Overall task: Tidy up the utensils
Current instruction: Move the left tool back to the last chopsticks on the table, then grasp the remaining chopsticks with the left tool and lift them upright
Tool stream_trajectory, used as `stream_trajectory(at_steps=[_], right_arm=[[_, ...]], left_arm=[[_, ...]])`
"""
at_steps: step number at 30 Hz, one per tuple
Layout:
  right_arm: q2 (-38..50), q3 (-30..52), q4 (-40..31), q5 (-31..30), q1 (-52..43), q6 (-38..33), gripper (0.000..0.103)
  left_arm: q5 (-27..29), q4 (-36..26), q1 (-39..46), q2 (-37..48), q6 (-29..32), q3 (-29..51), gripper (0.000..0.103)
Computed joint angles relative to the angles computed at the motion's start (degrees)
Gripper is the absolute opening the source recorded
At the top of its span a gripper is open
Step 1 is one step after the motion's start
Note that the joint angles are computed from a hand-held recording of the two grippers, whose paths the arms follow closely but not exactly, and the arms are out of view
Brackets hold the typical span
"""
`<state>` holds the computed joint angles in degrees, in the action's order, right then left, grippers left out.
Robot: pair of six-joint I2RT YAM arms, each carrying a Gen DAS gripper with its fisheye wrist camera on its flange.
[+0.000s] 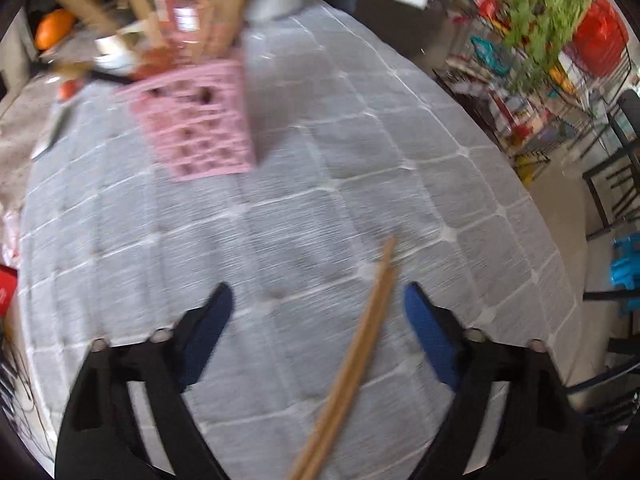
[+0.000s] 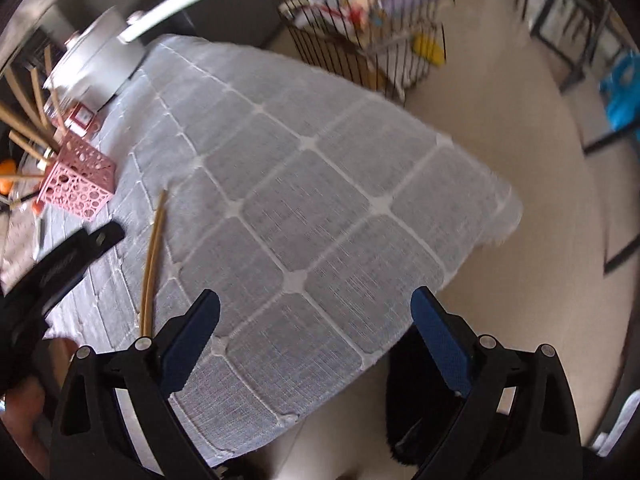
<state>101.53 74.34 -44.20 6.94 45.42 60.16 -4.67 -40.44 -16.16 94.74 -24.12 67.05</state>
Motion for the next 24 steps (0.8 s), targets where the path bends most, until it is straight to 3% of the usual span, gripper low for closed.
stream_trajectory(at_steps=[5,8,11,13,15,18,24], right_arm=[[-1.04,-3.18,4.05,-6.85,-2.57,1.24,0.093],[-0.99,-2.70,4.15,-6.58,-2.41,0.82,0.093],[-0.58,-2.25,4.70,-7.38,-2.72,0.62,0.093],[-0.44,-2.14,4.87,-7.73,-2.86,0.58,0.093],[0.50,-0.89,4.28,-7.17,-2.22,0.42,0.093],[1.84,1.14,3.16,-6.05,-1.33,0.33,0.093],[6.09,6.61,0.98,-5.19,0.47,0.43,0.093]], left_arm=[[0.36,-3.28,-2.23,9.04,-1.68,8.49,0.063],[1.34,-5.89,-1.73,13.31,-1.41,12.06,0.054],[1.07,-3.17,-1.09,12.18,-0.11,9.92,0.052],[2.61,-2.00,0.16,10.86,0.05,8.24,0.045],[2.62,-1.83,1.37,9.60,1.03,6.84,0.026],[2.72,-1.23,3.10,7.63,2.40,4.37,0.011],[8.32,0.74,8.85,0.36,6.40,-3.65,0.005]])
